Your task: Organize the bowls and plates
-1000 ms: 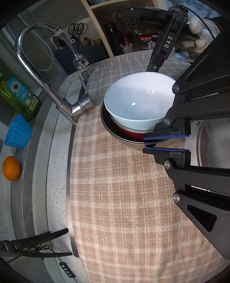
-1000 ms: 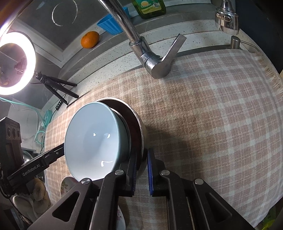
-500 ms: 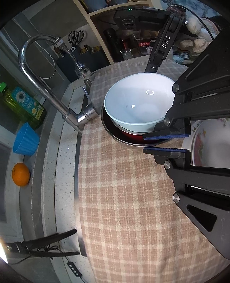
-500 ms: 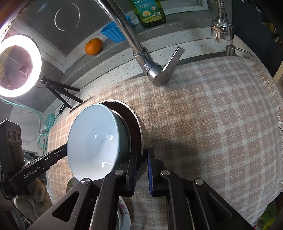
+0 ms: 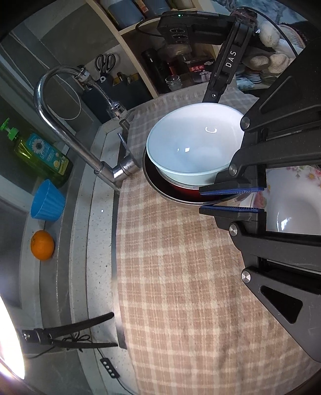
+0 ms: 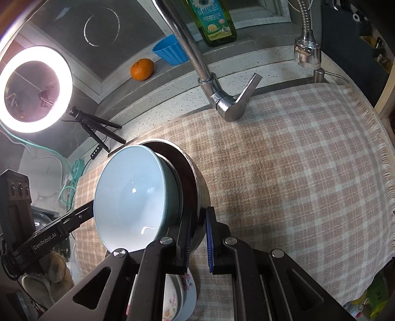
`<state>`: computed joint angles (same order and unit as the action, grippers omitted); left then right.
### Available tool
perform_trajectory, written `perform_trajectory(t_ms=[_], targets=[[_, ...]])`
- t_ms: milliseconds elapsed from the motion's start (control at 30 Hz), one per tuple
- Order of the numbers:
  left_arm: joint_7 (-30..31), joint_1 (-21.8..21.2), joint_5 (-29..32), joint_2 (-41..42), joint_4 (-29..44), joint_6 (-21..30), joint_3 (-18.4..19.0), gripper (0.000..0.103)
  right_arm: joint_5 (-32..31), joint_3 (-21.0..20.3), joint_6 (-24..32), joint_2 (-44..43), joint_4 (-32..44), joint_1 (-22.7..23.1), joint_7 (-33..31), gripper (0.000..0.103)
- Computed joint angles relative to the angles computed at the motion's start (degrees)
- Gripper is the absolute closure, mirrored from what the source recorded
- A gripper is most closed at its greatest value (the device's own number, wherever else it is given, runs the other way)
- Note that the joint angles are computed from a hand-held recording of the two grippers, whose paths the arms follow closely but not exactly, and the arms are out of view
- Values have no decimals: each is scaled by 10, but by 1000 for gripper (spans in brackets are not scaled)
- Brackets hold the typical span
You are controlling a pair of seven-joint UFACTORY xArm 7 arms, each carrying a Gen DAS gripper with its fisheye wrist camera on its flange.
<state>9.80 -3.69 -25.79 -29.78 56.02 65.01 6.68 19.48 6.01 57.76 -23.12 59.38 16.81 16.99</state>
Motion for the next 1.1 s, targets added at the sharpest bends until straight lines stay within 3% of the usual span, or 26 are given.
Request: perform_trajectory(t_ms=[1100], targets=[[45,42,23,-128,-59,95,57,96,-13,57,17,-98,-66,67,118,93]])
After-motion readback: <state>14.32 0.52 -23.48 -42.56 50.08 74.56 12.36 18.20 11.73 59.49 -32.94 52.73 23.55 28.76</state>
